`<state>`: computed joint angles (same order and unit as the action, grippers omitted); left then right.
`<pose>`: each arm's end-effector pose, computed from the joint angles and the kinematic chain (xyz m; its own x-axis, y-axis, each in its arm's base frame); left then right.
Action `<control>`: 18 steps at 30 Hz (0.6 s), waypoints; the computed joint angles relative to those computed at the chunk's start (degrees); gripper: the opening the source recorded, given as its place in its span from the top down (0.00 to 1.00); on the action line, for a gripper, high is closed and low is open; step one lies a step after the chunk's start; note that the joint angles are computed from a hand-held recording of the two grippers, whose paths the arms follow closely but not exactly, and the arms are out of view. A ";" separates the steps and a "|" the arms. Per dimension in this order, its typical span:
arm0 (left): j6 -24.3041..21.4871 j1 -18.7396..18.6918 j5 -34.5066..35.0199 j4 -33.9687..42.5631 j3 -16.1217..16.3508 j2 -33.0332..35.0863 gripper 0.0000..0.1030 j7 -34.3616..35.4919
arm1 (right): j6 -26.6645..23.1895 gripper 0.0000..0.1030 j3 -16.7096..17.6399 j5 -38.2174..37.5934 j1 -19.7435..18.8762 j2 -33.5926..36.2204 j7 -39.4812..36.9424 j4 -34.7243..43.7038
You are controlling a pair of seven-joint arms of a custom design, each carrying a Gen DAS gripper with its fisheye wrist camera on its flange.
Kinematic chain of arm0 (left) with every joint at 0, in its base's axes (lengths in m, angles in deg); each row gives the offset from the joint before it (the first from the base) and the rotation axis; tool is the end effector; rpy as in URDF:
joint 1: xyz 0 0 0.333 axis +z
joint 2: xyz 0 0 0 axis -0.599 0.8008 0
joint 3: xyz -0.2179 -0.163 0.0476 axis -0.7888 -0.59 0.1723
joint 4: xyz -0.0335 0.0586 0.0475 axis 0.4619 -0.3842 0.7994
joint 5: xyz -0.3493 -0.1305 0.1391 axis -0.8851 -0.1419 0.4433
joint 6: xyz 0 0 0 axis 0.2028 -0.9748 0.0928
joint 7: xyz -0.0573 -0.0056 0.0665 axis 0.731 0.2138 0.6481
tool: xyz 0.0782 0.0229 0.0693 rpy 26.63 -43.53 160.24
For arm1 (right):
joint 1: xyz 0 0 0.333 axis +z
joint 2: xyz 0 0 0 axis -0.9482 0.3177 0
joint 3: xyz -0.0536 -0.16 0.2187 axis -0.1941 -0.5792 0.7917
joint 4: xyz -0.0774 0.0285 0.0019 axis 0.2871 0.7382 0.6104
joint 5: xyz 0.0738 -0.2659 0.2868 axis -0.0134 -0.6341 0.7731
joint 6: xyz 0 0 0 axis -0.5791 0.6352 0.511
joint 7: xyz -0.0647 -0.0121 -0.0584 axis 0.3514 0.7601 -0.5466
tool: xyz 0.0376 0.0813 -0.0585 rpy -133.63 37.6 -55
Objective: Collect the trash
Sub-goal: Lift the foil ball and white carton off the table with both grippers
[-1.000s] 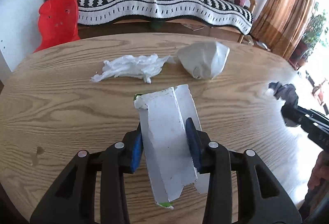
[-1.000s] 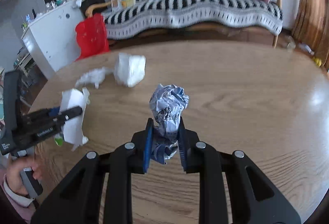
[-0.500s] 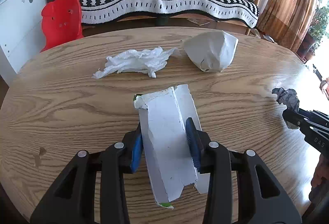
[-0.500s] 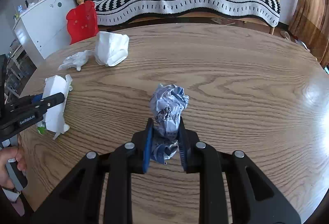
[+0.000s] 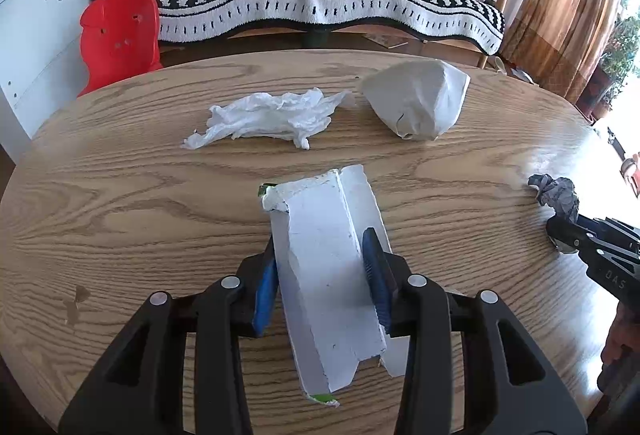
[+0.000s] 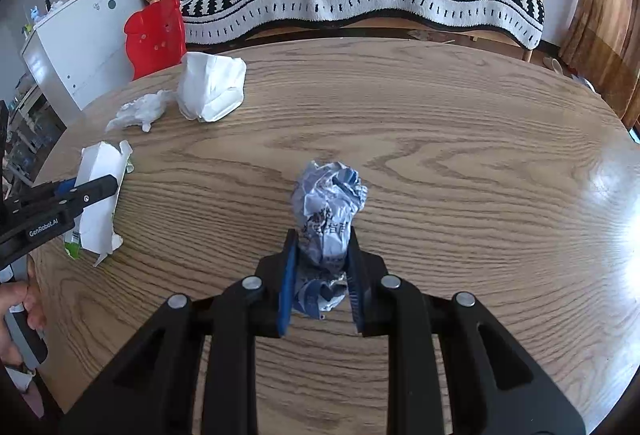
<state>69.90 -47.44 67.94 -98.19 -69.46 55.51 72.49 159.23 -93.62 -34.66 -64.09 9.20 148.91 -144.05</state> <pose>0.4387 -0.2247 0.5504 0.0453 -0.9974 0.0567 -0.8195 -0.0696 -0.5688 0.4686 0.0129 0.5469 0.2880 -0.9473 -0.1406 -0.8198 -0.1680 -0.5474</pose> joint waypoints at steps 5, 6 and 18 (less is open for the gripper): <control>0.02 0.05 0.27 0.00 -0.10 -0.08 0.62 -0.18 | -0.11 0.78 -0.02 0.07 -0.02 0.24 -0.14 0.16; 0.09 0.04 0.30 -0.05 -0.11 -0.11 0.61 -0.23 | -0.07 0.78 0.00 0.07 -0.04 0.25 -0.15 0.13; 0.26 -0.13 0.02 0.37 0.17 -0.02 0.61 0.19 | 0.67 0.78 0.44 -0.92 -0.03 0.04 -0.32 -0.28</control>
